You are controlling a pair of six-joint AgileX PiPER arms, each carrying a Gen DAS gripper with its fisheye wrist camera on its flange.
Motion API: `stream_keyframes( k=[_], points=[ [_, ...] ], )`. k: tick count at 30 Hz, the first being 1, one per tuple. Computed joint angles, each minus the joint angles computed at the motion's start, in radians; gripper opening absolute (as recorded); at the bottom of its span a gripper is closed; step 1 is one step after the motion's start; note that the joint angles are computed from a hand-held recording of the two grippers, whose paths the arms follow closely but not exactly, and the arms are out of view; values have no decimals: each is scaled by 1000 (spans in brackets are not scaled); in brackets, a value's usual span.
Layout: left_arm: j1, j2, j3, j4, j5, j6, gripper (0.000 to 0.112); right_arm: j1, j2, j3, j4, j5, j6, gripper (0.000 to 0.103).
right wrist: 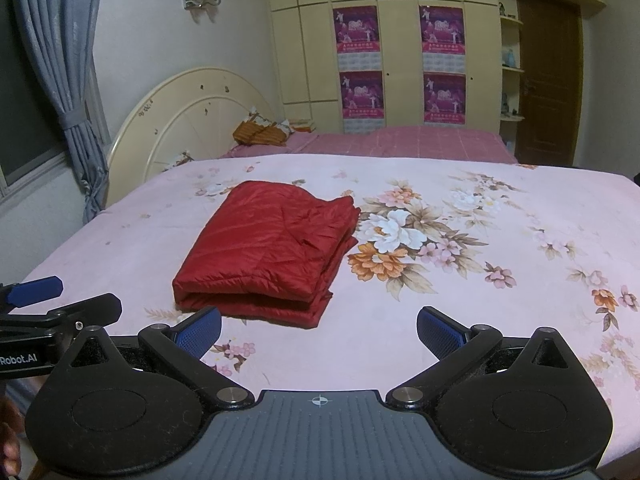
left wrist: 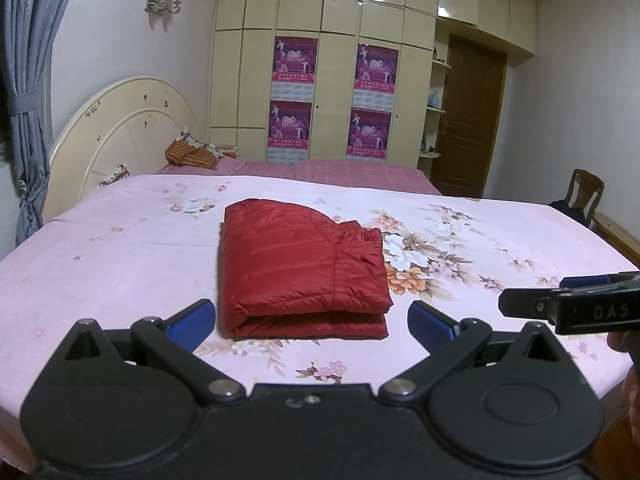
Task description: Fold large clothes
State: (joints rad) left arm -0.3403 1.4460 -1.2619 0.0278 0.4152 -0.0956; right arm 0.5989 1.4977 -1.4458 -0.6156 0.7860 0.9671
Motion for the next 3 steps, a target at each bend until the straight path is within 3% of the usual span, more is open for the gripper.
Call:
stream_keyframes(
  k=[3],
  points=[
    [-4,2,-2,19,2,-21,102,0,1,-2,1,0,-2,103]
  ],
)
